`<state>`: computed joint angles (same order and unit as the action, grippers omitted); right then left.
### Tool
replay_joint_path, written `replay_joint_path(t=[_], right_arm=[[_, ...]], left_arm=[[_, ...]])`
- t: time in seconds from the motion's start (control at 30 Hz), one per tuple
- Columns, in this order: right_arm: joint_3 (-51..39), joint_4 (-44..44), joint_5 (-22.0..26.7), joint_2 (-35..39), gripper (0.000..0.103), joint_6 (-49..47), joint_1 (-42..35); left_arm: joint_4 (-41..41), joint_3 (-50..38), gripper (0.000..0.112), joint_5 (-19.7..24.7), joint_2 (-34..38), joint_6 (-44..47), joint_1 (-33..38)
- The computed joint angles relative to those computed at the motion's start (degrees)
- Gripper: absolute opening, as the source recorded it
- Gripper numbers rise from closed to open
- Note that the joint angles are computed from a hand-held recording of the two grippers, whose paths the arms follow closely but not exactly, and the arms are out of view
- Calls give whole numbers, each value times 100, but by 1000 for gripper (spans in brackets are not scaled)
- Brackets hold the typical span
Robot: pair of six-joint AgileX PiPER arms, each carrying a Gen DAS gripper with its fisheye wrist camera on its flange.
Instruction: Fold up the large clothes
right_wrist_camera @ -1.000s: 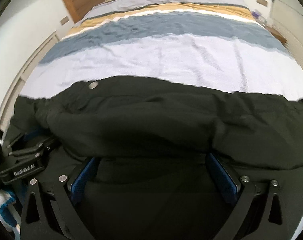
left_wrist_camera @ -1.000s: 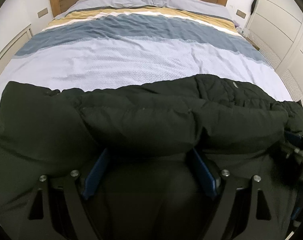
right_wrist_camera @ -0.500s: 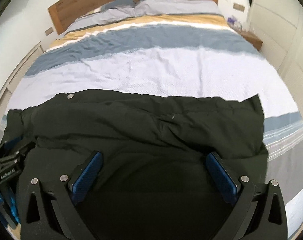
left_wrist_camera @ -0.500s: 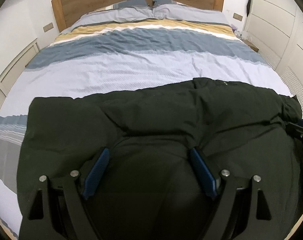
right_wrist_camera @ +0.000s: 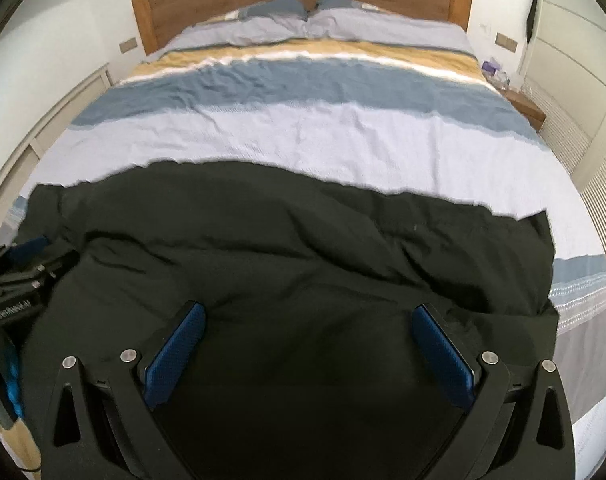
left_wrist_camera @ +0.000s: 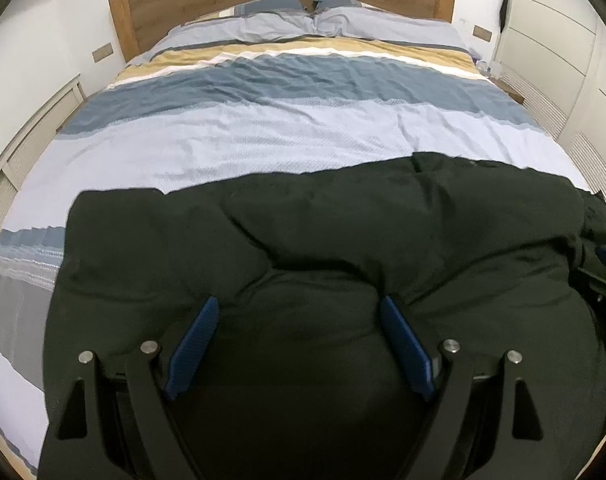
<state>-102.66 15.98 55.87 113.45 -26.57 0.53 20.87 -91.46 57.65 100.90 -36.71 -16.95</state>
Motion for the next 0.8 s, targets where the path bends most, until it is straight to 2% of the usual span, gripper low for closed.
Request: replay_joint_path(t=[0.17, 0.47, 0.6, 0.8], right_arm=[[-345, 89, 241, 393, 102, 162, -418], [-841, -1002, 397, 566, 102, 399, -714], [-843, -491, 559, 290, 102, 148, -797], [-529, 314, 592, -184, 102, -185, -240]], left_arm=[[-295, 97, 86, -38, -51, 240, 209], [-248, 62, 85, 584, -341, 638, 814], [-656, 367, 85, 51, -808, 865, 1191], [-1094, -141, 85, 63, -480, 1112, 868]])
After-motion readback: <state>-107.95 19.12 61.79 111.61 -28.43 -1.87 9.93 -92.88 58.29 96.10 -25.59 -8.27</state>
